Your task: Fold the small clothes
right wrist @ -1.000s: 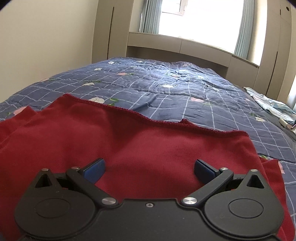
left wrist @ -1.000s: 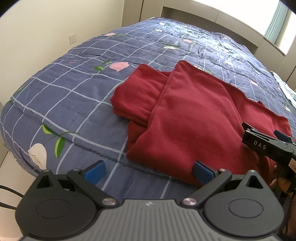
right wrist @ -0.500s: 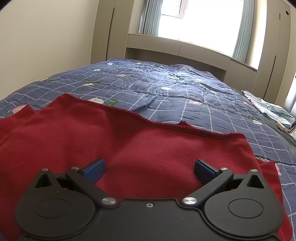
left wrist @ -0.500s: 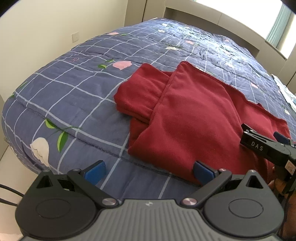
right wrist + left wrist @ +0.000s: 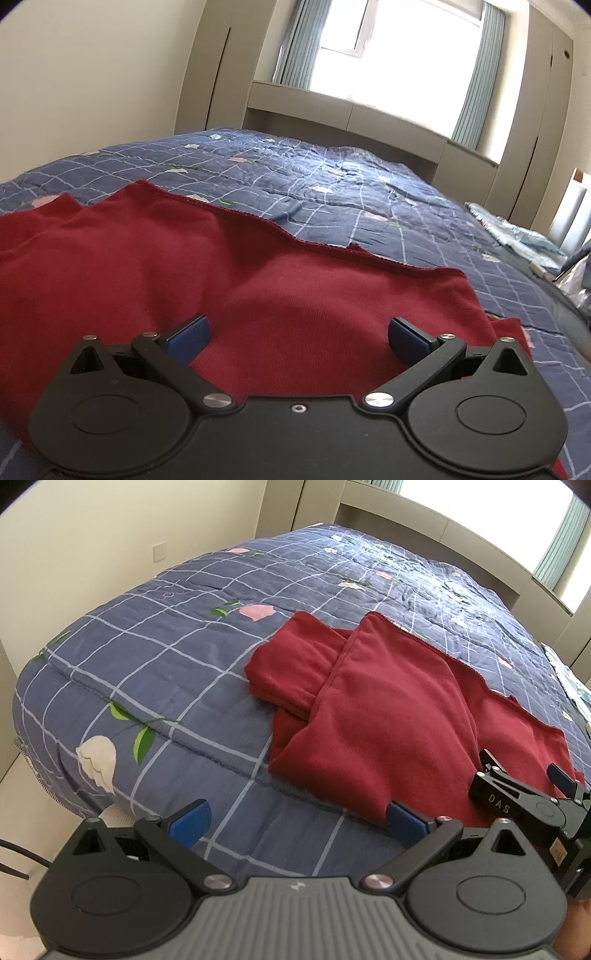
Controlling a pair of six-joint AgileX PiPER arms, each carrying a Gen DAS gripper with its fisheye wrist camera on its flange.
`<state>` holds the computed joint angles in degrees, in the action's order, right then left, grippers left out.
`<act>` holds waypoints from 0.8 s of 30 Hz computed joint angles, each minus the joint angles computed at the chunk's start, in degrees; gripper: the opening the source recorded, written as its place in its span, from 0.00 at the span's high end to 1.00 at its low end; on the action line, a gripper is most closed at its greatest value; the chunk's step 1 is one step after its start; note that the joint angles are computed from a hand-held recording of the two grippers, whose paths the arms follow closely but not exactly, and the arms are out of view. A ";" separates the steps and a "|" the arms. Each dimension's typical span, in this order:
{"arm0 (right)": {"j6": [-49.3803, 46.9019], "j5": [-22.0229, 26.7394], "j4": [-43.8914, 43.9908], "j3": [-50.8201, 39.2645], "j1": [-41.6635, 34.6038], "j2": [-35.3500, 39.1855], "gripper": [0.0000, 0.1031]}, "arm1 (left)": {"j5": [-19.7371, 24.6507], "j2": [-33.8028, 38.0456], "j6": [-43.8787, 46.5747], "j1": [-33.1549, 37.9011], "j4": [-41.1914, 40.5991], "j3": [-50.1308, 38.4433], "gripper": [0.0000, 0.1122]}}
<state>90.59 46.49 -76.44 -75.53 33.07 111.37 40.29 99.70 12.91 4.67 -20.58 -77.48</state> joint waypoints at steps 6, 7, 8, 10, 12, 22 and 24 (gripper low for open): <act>3.57 1.00 -1.52 2.96 1.52 -1.58 0.01 | -0.29 -0.63 1.69 0.62 -1.35 1.85 0.09; 3.82 1.04 -1.30 3.08 1.65 -1.72 0.01 | -0.52 -0.60 2.33 0.81 -1.98 2.14 0.09; 4.11 0.94 -1.17 3.34 1.67 -1.96 0.01 | -0.87 -0.56 3.43 1.08 -2.98 2.47 0.09; 6.38 0.63 -1.74 5.00 2.14 -2.97 0.01 | -1.97 -0.69 5.14 1.48 -4.59 3.33 0.09; 10.65 -0.73 -3.64 7.86 2.33 -4.48 0.01 | -2.64 -0.53 4.53 1.59 -4.56 3.49 0.09; 21.31 -2.13 -10.63 13.50 3.25 -6.68 0.01 | -4.91 2.77 20.95 6.76 -25.04 4.75 0.09; 21.89 -1.90 -11.11 13.79 3.38 -6.72 0.01 | -4.59 3.49 28.36 7.99 -32.75 5.60 0.09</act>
